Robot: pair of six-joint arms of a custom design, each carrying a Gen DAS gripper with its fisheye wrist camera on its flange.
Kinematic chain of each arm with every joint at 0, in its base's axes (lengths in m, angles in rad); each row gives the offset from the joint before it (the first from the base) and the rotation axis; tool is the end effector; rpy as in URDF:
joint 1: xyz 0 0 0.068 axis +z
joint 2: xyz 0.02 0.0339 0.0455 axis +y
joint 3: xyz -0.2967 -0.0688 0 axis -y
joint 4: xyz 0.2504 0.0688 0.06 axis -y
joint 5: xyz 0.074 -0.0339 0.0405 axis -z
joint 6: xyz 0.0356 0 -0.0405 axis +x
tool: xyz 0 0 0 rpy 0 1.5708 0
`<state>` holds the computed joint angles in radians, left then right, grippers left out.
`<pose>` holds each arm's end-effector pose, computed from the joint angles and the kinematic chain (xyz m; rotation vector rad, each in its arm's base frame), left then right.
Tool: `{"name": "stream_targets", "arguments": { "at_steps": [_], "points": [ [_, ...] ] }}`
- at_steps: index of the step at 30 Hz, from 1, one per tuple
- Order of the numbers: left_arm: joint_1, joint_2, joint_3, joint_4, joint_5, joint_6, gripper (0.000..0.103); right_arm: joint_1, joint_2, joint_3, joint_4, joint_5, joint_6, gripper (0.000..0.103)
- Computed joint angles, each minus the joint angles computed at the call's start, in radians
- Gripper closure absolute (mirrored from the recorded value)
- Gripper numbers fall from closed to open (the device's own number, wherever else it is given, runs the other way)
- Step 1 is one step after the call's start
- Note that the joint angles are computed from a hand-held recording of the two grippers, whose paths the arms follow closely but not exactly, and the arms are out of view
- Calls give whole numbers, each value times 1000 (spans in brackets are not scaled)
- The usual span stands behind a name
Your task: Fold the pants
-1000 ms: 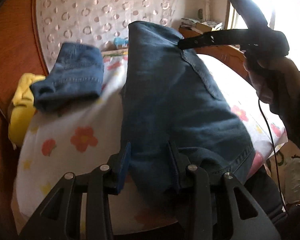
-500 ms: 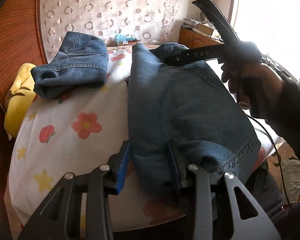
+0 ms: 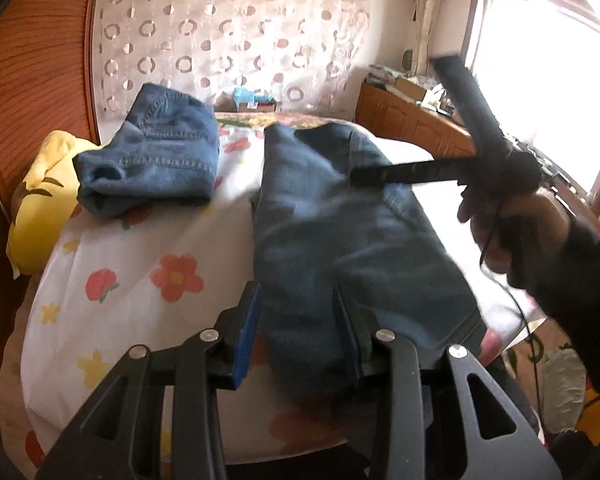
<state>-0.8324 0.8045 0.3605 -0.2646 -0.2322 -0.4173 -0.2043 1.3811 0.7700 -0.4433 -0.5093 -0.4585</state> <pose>0.1061 -0.1044 0.2032 0.3509 2.2610 -0.3986 0.2537 -0.0348 0.2190 -0.4811 2.4265 0.3954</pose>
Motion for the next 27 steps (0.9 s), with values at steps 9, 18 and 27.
{"name": "stream_targets", "arguments": {
  "at_steps": [9,18,27],
  "points": [
    [11,126,12,49,11,17,67,-5,59,-11,15,-60,18,23],
    [10,164,2,71,14,15,67,14,119,-4,-21,-82,-16,23],
    [52,177,-32,136,62,17,67,6,96,5,-78,-123,-40,56]
  ]
}}
